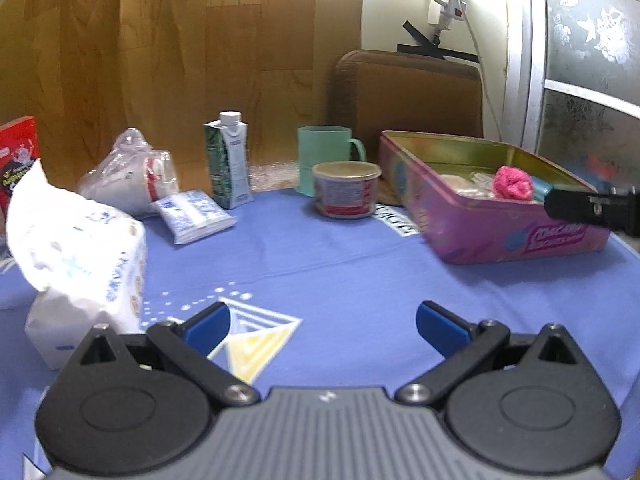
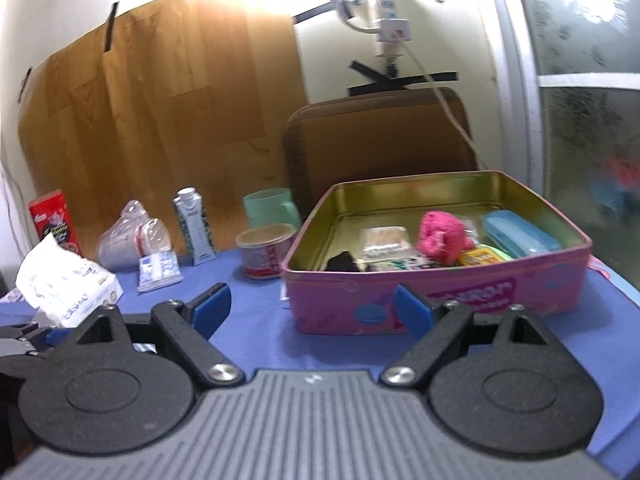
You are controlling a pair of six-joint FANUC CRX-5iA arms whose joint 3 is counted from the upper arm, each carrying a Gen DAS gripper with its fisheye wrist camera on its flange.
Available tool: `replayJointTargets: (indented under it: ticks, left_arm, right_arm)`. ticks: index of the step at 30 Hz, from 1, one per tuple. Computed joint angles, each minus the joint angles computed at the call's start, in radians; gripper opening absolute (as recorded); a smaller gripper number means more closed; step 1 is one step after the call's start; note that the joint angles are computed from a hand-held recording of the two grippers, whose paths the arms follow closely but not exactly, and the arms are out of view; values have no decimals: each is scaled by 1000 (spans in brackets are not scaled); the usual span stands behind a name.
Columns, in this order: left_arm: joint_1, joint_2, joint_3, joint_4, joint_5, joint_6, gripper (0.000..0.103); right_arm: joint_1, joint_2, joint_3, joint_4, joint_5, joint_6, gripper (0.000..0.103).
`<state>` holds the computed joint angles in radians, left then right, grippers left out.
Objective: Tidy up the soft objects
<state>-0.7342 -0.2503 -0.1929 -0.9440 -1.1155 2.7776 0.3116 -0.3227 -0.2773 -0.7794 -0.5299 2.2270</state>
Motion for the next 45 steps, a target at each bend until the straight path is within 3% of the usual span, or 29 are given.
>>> replayJointTargets:
  ticks: [5,14,23,26,34,42,44,45]
  left_arm:
    - [15,-42,-55,-5,22,-29,103]
    - [114,-127,-150,83,195,-79,103]
    - [223,-175,-204,202,313,-119,103]
    - [248,-187,-219,230,343,-135,103]
    - [322,-219,-261,324,423,-196,103]
    - [367,-231,-284,390,465,-255,103]
    - [375,-234,-289,403,470,-267,103]
    - [379,-234,-290,409,472,-271,103]
  right_arm:
    - [46,18,21,5,-13,29,90]
    - [113,96,98,4,-74,84,83]
    - [186,258,261,30,-178,147,79]
    - [211,358,375,36,-281,160,79]
    - [384,593,596,270,-320,13,88]
    - [435,712,690,362,-332,-140,94]
    - [435,708,685,354,-328,-126,88]
    - [430,702,680,336,-331,-103,77]
